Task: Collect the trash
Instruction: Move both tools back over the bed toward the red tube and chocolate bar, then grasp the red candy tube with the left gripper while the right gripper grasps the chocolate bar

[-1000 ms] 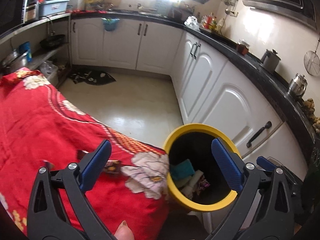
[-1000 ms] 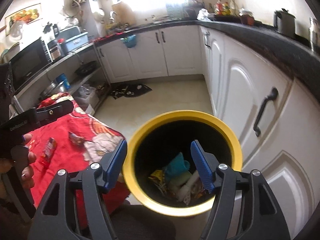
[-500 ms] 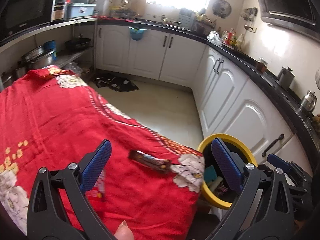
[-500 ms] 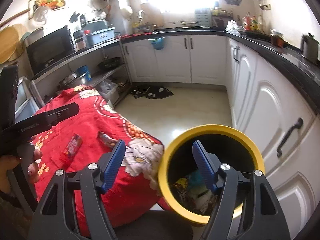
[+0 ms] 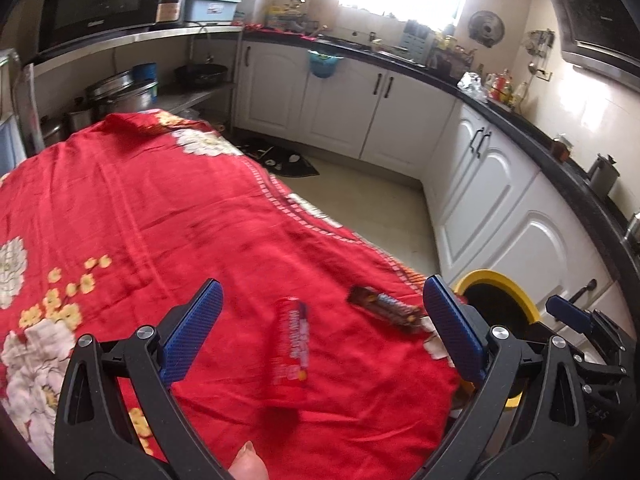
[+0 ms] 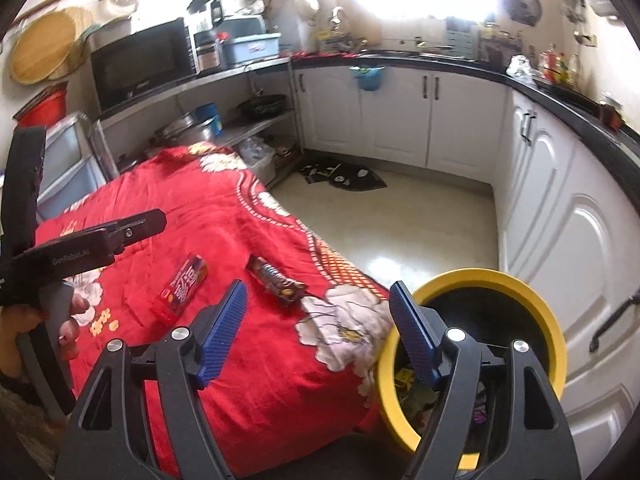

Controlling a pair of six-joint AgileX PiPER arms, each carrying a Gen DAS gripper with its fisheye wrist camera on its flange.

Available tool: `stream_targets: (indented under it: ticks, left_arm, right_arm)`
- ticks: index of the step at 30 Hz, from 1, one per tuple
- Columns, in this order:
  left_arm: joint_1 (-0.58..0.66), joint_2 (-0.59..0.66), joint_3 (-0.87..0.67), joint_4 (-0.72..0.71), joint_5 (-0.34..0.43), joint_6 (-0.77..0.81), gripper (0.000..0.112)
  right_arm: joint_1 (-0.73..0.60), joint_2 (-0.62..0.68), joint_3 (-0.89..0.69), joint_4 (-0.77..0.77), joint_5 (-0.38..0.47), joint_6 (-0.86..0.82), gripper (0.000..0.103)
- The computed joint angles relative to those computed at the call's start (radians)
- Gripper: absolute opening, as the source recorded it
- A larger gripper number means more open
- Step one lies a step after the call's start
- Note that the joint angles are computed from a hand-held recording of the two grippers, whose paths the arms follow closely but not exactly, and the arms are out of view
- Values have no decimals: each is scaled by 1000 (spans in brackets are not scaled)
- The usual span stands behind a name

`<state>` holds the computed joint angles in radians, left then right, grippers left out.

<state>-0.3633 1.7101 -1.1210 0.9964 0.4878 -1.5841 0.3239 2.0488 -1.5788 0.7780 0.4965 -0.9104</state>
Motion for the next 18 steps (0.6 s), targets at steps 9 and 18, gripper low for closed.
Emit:
stream_targets:
  ticks: [9, 18]
  left_arm:
    - [70, -16, 93, -78, -57, 60, 92]
    - [106, 37, 117, -271, -159, 244, 71]
  right_arm:
    - [74, 200, -258, -222, 100, 155, 71]
    - [137, 459, -672, -449, 303, 310, 63]
